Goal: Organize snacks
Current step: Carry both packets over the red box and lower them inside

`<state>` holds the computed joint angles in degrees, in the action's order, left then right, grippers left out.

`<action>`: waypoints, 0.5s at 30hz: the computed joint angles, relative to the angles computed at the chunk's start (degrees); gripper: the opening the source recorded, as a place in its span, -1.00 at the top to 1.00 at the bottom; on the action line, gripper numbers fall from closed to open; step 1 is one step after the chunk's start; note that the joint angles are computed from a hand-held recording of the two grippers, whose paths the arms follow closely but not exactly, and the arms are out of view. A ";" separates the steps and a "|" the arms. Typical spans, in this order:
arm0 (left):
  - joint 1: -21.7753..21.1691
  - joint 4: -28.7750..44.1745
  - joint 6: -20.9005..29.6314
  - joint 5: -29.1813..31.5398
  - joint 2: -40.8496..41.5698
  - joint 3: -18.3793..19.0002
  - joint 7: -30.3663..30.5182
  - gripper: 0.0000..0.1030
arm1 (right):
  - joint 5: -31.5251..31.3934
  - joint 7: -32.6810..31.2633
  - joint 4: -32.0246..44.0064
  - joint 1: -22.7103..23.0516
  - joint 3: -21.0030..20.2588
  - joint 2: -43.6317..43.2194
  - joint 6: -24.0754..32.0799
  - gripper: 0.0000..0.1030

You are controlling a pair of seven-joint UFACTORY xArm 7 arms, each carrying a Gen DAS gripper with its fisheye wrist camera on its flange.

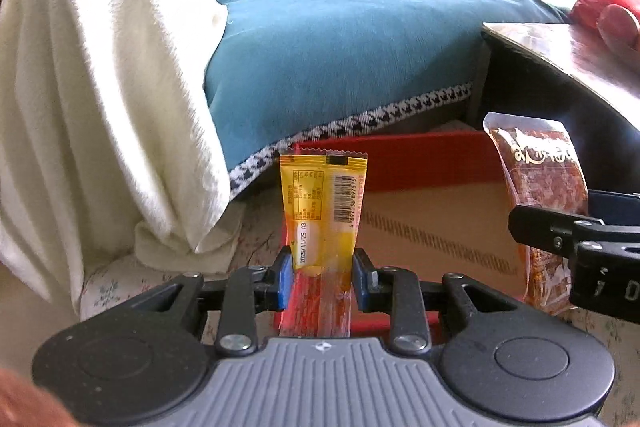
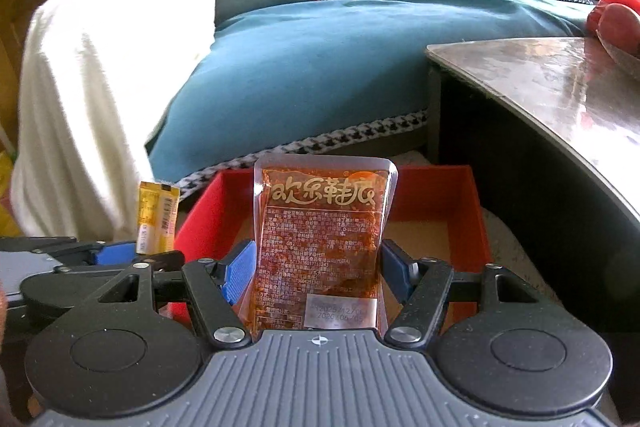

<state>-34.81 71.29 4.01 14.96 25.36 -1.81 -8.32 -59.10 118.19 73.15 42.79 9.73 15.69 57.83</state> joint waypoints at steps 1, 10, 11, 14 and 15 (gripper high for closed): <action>-0.53 1.27 0.46 0.07 0.89 0.35 -0.29 0.53 | 0.13 -0.37 -0.14 -0.52 -0.28 0.23 -0.66 -0.41; -2.04 12.12 4.44 0.09 8.85 0.74 -1.55 0.53 | 1.14 -1.46 -1.03 -3.56 -2.20 2.11 -6.05 -0.41; -2.73 12.77 4.57 0.45 9.52 1.44 -1.95 0.53 | 1.50 -1.67 -1.12 -3.84 -2.41 2.47 -6.80 -0.41; -3.83 15.26 6.28 1.20 11.93 2.31 -2.47 0.53 | 3.38 -3.65 -0.46 -4.33 -2.97 4.31 -7.98 -0.41; -3.93 16.09 7.15 1.32 12.71 2.36 -2.52 0.53 | 4.01 -4.18 -0.31 -4.42 -3.19 4.79 -8.50 -0.41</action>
